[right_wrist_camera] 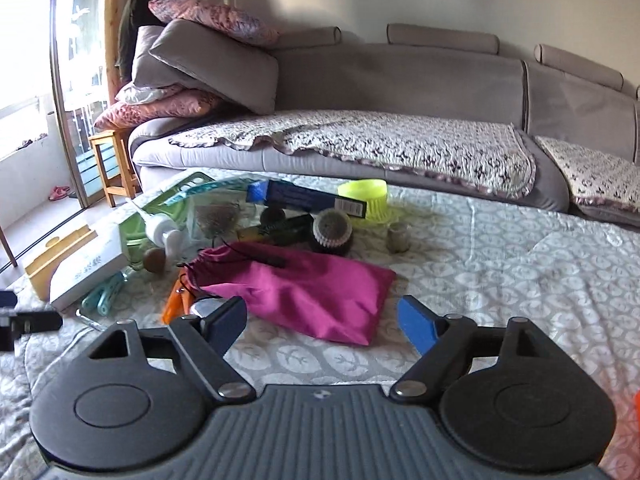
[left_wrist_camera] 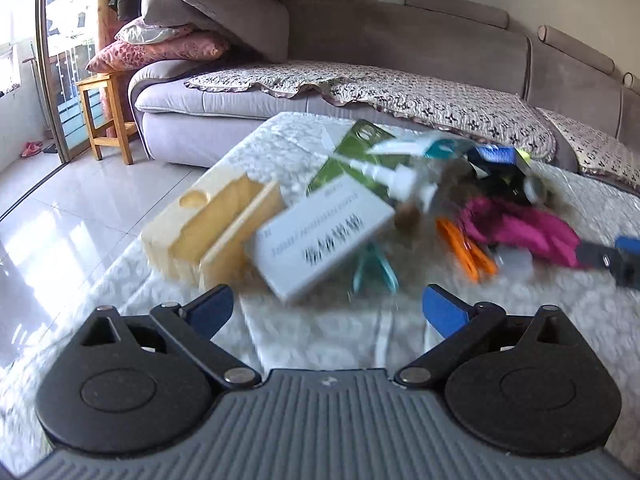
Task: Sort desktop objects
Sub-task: 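Move both grippers back from the box to the item pile, then grasp white medicine box with left gripper while right gripper grasps pink pouch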
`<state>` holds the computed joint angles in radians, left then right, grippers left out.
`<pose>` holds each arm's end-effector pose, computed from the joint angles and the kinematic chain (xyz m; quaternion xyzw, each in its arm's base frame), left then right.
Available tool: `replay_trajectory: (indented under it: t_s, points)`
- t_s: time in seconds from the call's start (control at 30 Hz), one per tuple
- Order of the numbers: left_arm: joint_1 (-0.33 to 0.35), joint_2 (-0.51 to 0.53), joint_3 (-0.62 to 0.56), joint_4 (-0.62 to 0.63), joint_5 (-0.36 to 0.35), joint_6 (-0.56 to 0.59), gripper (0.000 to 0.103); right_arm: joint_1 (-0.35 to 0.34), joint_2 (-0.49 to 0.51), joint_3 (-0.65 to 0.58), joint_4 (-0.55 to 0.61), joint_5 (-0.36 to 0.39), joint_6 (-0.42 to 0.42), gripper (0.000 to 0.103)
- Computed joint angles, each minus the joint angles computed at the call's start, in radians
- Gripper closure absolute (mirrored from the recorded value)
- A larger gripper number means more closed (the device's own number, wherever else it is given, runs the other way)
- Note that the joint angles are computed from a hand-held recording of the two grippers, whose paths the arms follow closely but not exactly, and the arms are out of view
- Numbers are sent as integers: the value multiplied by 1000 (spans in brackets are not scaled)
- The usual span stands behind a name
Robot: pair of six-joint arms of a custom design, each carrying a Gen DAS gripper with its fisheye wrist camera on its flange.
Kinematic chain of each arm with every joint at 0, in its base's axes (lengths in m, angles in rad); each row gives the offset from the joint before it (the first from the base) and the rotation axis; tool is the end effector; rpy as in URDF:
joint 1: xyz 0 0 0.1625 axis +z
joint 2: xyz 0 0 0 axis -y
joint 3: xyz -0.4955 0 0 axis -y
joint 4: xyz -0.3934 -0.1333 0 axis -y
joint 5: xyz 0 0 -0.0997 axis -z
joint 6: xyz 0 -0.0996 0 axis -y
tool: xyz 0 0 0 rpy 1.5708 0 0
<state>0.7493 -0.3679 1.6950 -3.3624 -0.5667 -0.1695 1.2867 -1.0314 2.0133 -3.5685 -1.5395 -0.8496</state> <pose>-0.3428 -0.6157 -0.0442 0.1683 0.8436 -0.4002 0.3160 -0.0401 -0.6239 0.2928 0.2511 -0.8368 0.4176 0.2496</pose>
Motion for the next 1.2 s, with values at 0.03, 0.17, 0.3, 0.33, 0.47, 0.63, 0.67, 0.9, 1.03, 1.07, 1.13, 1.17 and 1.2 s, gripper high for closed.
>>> replay_trajectory:
  t_s: [0.03, 0.17, 0.3, 0.33, 0.47, 0.63, 0.67, 0.9, 1.03, 1.07, 1.13, 1.17, 1.2]
  points:
    - [10, 6, -22, -34, -28, 56, 7, -2, 11, -11, 5, 0, 4, 21]
    - [56, 5, -116, 69, -118, 118, 10, -4, 12, -15, 22, -10, 12, 20]
    - [77, 25, -189, 78, -160, 235, 10, -11, 0, -22, 44, -10, 19, 19]
    - [87, 26, -214, 119, -191, 225, 10, -11, -1, -26, 46, -12, 24, 19]
    - [112, 18, -227, 193, -219, 203, 12, -15, -2, -33, 52, -16, 39, 19]
    - [115, -33, -150, 253, -246, 154, 13, -12, 6, -42, 50, -24, 53, 19]
    - [114, -35, -146, 257, -244, 149, 16, -11, 8, -44, 51, -24, 52, 19]
    - [101, -63, -108, 296, -272, 104, 31, 4, 54, -83, 84, -30, -10, 22]
    - [109, -73, -111, 322, -296, 67, 35, 12, 73, -107, 104, -49, -27, 24]
    - [108, -75, -108, 325, -295, 61, 37, 17, 77, -111, 100, -65, -34, 57]
    - [108, -81, -102, 333, -296, 44, 39, 25, 84, -104, 43, -78, -63, 92]
    - [107, -84, -101, 339, -296, 34, 40, 29, 76, -104, 59, -80, -63, 96]
    - [108, -88, -100, 346, -300, 21, 40, 31, 69, -98, 60, -79, -61, 97]
